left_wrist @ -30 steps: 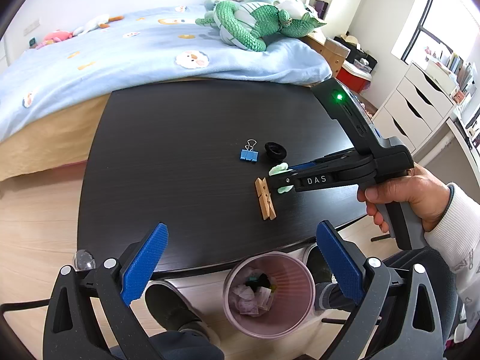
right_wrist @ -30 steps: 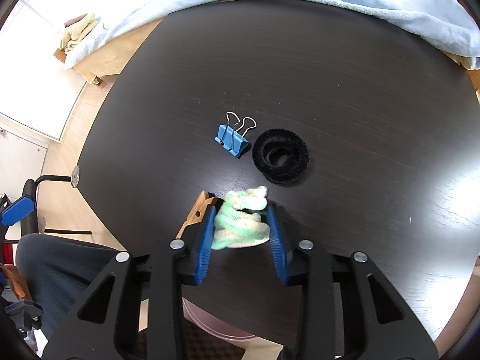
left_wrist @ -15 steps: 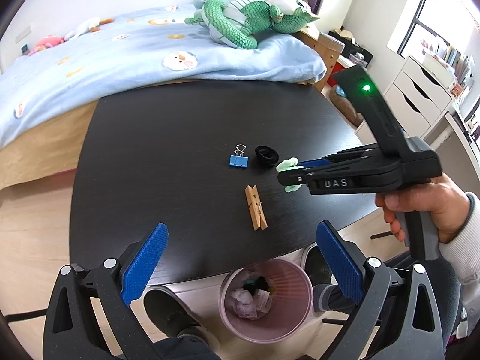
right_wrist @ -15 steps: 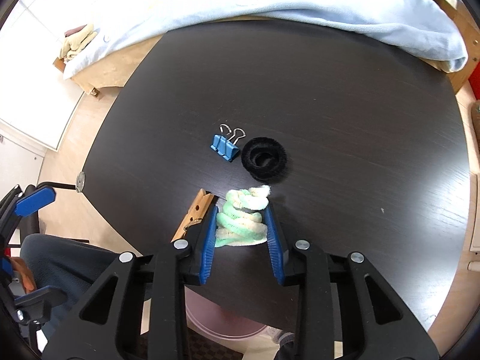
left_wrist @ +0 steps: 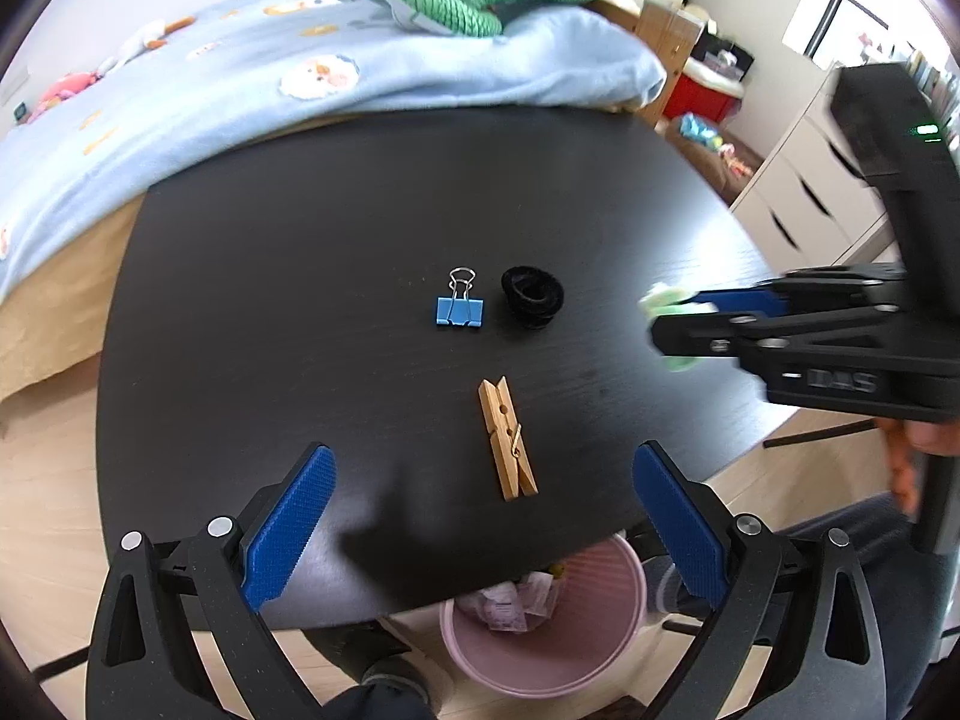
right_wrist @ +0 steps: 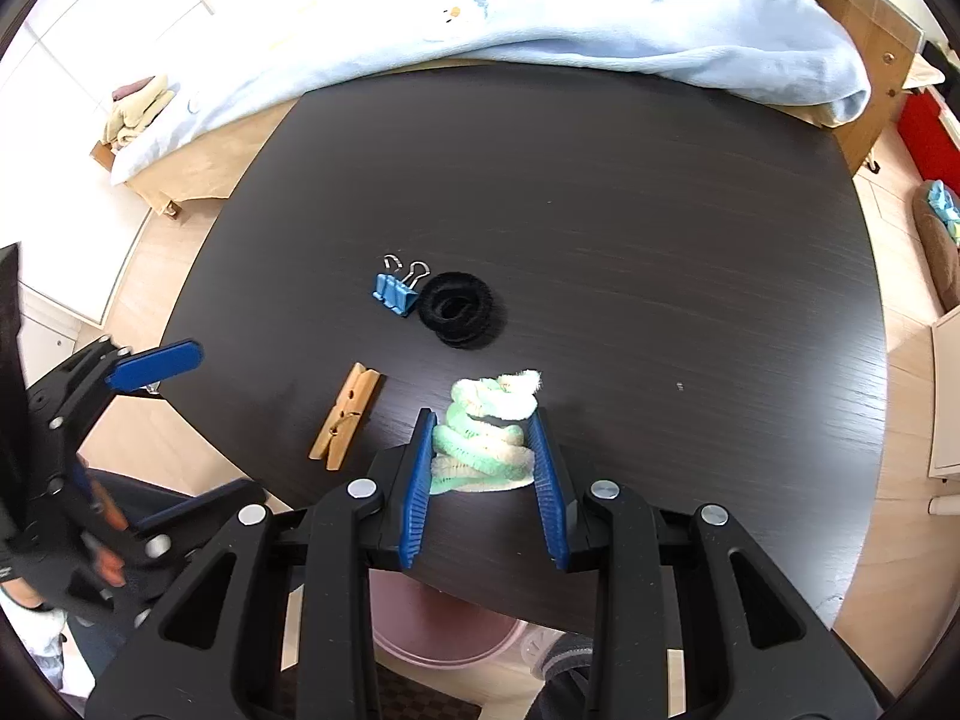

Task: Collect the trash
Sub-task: 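Grasp the wooden clothespin with the left gripper while the right holds the sock bundle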

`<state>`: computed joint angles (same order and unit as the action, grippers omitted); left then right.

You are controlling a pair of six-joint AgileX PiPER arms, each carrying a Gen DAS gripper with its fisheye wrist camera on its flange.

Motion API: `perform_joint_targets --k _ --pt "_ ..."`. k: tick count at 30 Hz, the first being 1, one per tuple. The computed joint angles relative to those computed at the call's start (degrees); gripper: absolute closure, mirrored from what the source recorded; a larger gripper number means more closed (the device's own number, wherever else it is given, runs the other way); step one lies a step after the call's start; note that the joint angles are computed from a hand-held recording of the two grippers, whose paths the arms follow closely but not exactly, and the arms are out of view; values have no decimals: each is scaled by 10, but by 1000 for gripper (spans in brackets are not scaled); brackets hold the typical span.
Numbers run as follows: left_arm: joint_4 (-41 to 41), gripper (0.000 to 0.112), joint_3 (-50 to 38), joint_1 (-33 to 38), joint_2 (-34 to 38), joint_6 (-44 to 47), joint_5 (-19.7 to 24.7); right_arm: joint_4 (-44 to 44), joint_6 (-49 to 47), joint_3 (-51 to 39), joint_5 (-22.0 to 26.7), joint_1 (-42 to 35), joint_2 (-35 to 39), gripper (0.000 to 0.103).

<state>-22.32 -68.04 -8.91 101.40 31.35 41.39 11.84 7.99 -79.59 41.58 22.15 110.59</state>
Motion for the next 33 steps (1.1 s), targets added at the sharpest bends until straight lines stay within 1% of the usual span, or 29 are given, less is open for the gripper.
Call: perform_joint_targets --k 4,8,12,14,15,17,20,21,24,25,26,28,30,33 --pt "43 17 -26 -22 34 -45 -3 -5 4 9 -3 -7 -7 72" --pt "81 17 -33 -40 56 -86 -15 -3 -2 16 -6 -13 -9 72" --pt "96 18 -37 -49 69 -108 -22 0 -9 20 -8 -18 -10 72" --pt "93 24 -38 -49 74 -102 -25 2 -12 20 -9 -19 -8 72" --pt "96 31 -41 -51 77 -103 -22 3 -14 20 -10 -20 -8 72" --pt "93 38 -49 -49 84 -101 -15 5 -16 20 -11 -20 -7 72" --pt "88 51 -56 -51 93 -96 -7 5 -16 20 -12 -20 -6 72" --pt "88 59 -56 -51 94 -95 -4 5 -15 20 -11 -19 -7 72" --pt "90 63 -56 -51 93 -92 -6 5 -16 21 -13 -19 -6 72" --pt "92 71 -55 -50 93 -91 -7 5 -16 21 -13 -19 -6 72" --pt "97 74 -54 -51 91 -92 -9 3 -15 21 -14 -19 -6 72" --pt "92 89 -58 -48 93 -85 -5 0 -12 24 -17 -17 -7 72" --pt "90 98 -62 -46 95 -81 -1 -5 -8 27 -19 -14 -9 72" --pt "85 99 -58 -41 92 -74 -3 -12 -1 31 -21 -9 -13 72"
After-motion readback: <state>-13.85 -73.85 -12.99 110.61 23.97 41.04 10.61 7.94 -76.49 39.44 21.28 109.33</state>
